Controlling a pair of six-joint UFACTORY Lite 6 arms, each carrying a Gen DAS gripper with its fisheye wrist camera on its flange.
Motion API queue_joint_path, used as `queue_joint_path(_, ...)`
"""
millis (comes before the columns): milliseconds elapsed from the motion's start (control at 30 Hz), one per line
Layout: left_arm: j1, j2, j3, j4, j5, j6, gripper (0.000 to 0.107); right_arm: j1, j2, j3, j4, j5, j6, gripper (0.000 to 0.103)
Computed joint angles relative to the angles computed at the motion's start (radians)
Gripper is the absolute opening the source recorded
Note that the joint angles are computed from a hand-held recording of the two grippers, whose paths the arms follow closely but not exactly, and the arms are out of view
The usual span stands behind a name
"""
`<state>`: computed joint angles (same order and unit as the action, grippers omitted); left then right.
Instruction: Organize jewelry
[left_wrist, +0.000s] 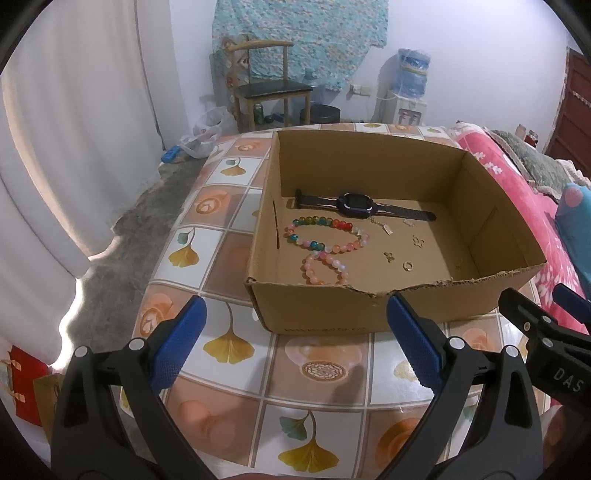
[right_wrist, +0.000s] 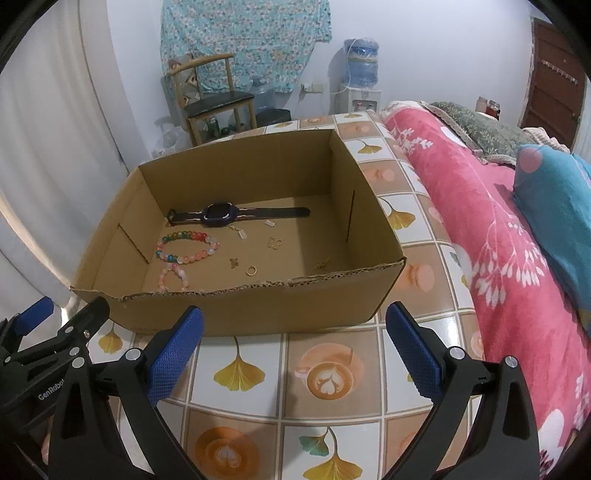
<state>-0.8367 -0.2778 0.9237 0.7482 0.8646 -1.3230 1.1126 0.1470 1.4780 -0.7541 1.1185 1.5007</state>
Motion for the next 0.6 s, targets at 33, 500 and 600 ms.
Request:
queue_joint_path(33, -0.002, 0.002, 0.001, 0.001, 0.000, -0.001, 0.095, -0.001, -0.001, -0.001, 0.001, -0.001, -0.002, 0.096)
queue_joint_path(500, -0.016, 0.005, 0.005, 0.006, 0.007, -0.016, 0.094, 0.006, -0.007, -0.011, 0.000, 0.002, 0.015, 0.096)
queue_joint_path(600, -0.026, 0.002, 0.007, 0.008, 0.014, -0.023, 0.094, 0.009, -0.006, -0.009, -0.003, 0.007, 0.017, 0.096)
